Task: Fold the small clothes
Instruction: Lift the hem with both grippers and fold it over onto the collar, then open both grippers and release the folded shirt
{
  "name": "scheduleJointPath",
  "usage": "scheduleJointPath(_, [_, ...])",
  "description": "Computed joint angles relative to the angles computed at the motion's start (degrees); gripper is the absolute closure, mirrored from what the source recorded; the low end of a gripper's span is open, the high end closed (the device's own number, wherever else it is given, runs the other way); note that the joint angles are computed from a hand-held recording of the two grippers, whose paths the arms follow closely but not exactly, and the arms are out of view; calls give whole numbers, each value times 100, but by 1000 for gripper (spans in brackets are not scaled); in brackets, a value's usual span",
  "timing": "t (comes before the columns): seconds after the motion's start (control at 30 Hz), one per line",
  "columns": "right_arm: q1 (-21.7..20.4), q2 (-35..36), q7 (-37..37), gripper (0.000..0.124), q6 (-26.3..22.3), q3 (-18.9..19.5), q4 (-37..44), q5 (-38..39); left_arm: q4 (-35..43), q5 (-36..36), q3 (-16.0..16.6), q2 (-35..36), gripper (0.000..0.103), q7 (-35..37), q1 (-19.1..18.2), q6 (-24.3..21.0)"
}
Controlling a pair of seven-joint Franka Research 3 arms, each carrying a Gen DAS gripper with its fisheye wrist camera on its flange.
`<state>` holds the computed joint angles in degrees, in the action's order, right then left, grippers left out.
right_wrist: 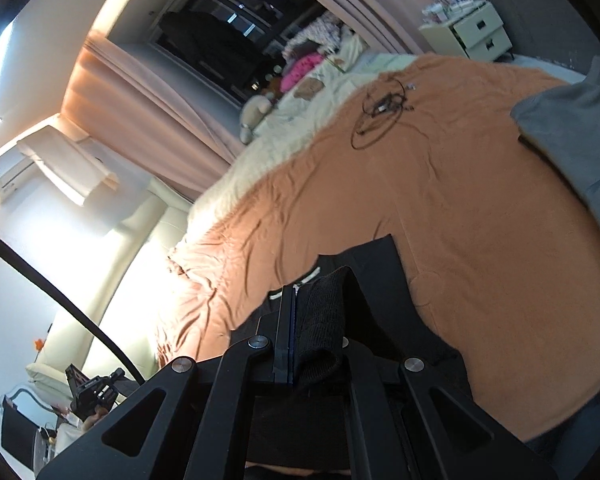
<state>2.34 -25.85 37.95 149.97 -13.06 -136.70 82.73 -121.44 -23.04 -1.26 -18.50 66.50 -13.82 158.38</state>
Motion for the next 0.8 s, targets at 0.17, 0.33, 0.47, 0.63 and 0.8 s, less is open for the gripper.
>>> scheduleJointPath(0.17, [-18,1161,484,124,13,153,931,-279,456,-107,-41,797,101,52,156,-138])
scheduleJointPath(0.33, [-184,2157,1287,124,102,438,1794,-896,1002,-89,-325,1651,101,17,526,-300])
scheduleJointPath(0.47, [-310,2878,1893,124,217,693,2526,-1531,1521,331,-566,2284,101,-291,825,-451])
scheduleJointPath(0.63, [-505,3549,2508,124,226,947,3265,-2024,2224,916,-748,2987,101,-642,1035,-768])
scheduleJointPath(0.8, [-472,3949,3706,113,199,1018,3696,-3477,2779,1710,-824,3409,92,-894,1106,-1448])
